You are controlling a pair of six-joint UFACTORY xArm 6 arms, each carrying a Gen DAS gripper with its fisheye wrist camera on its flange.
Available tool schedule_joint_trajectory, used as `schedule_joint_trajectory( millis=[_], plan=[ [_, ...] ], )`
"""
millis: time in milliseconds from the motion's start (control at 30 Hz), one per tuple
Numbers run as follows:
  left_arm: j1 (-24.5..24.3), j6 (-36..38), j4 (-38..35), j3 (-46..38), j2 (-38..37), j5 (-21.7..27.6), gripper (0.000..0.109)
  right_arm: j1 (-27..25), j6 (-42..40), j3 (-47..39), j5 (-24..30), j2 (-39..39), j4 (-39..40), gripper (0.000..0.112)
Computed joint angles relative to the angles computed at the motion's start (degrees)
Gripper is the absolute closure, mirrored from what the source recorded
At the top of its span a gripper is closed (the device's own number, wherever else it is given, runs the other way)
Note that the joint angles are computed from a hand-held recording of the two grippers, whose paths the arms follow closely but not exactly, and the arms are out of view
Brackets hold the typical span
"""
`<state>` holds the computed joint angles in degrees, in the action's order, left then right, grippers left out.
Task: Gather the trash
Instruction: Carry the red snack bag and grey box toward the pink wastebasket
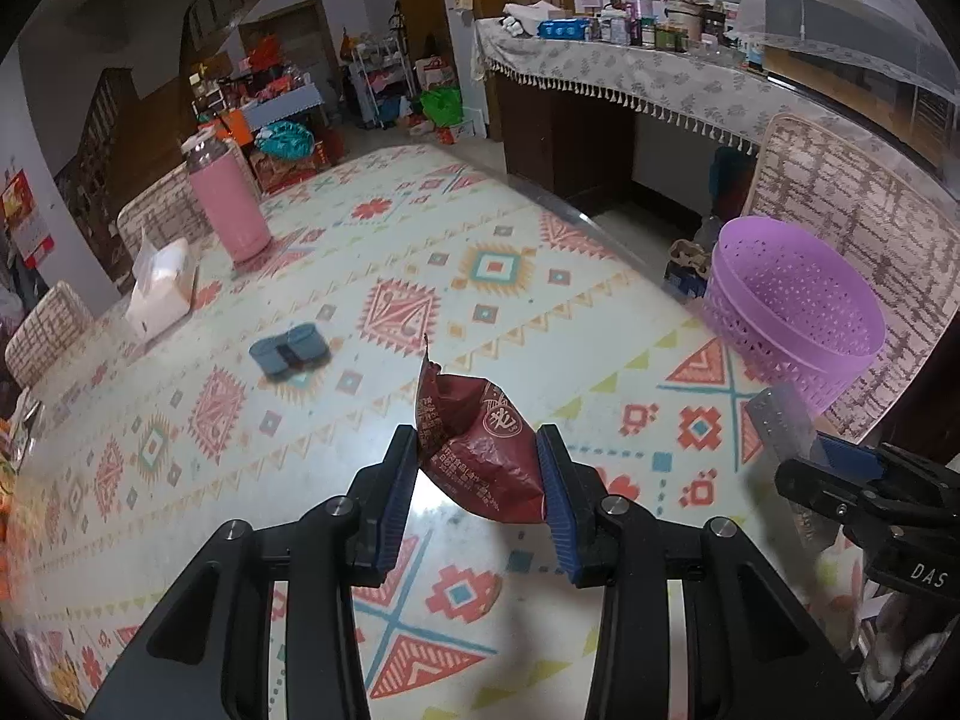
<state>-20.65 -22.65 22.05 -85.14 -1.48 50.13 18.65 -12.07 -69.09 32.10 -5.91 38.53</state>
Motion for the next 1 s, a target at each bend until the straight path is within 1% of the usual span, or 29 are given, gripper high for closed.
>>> schedule_joint_trajectory(
  millis=[133,367,1000],
  plan=[
    [-0.8,0.3,0.4,-2.7,1.9,0.6,0.07,-0.9,-1.0,-0.7,0.5,0.4,0.8,0.053],
    [-2.1,1.2,1.1,-7.2,5.1,1.2,0.07,-2.0,-1.8,-3.7,1.7,2.1,-0.2,0.053],
    [-4.4,4.1,1.6,-19.1,13.5,4.1,0.07,-5.4,-2.5,-7.7,2.2,3.8,-0.7,0.053]
  ],
)
